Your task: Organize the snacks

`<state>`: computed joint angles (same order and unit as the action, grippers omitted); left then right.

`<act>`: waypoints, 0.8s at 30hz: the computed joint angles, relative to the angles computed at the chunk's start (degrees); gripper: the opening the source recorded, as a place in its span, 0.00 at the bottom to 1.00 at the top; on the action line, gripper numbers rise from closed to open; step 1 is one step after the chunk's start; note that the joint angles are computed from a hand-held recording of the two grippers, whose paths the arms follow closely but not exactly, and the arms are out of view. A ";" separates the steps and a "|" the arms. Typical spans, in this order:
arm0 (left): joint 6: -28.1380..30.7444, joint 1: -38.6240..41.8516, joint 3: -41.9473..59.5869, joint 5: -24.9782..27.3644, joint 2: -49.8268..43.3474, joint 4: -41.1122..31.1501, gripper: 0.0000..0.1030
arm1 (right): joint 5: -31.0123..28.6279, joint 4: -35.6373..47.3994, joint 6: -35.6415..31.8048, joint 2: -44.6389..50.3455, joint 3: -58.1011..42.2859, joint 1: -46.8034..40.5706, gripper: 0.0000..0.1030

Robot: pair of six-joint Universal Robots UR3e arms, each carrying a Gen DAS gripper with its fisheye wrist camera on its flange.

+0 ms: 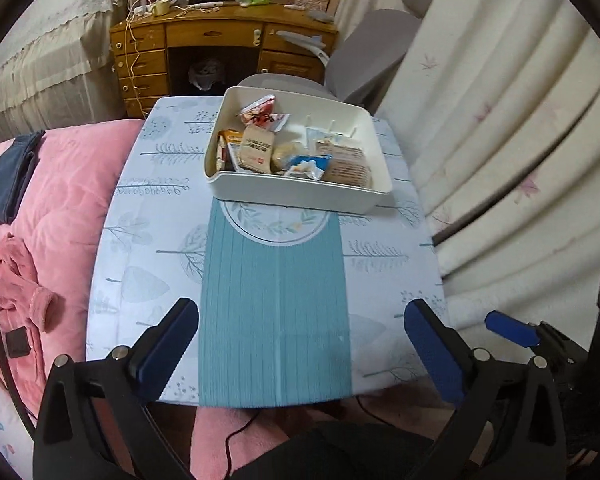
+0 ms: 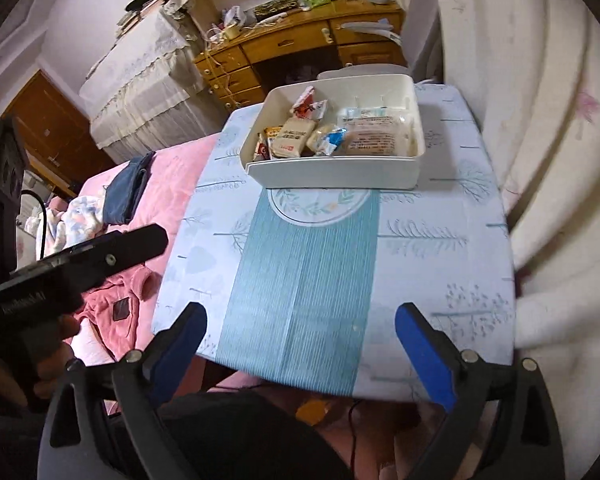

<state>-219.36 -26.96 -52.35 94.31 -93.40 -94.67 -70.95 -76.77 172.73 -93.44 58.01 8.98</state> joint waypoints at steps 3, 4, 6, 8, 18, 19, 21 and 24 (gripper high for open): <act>-2.59 -3.64 2.82 3.74 -1.29 -1.72 0.99 | -1.40 0.33 2.11 -2.77 0.25 0.58 0.94; -3.23 -4.67 3.39 5.13 -1.53 -2.13 0.99 | -2.76 -0.72 3.62 -4.34 1.49 1.27 0.94; -5.73 -7.38 5.28 9.20 -2.60 -4.07 0.99 | -4.95 -2.48 5.25 -6.83 3.58 2.33 0.95; -8.47 -9.66 7.90 12.78 -4.09 -6.99 0.99 | -6.40 -4.90 6.56 -8.98 5.69 2.96 0.99; -14.29 -14.81 17.97 22.56 -8.23 -17.11 0.99 | -8.38 -5.12 8.25 -7.70 4.52 5.19 1.00; -14.33 -14.69 17.86 22.46 -8.14 -17.40 0.99 | -8.38 -5.36 8.40 -7.57 4.66 5.45 1.00; -14.51 -14.55 18.08 22.51 -8.19 -18.33 0.99 | -8.18 -5.62 8.67 -7.34 4.83 5.98 1.00; -14.29 -14.46 18.06 22.83 -8.11 -18.70 0.99 | -7.44 -5.71 8.94 -6.91 5.11 6.38 1.00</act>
<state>-233.65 -41.42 -34.29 117.14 -101.51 -113.37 -78.40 -82.48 181.67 -100.35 63.13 15.37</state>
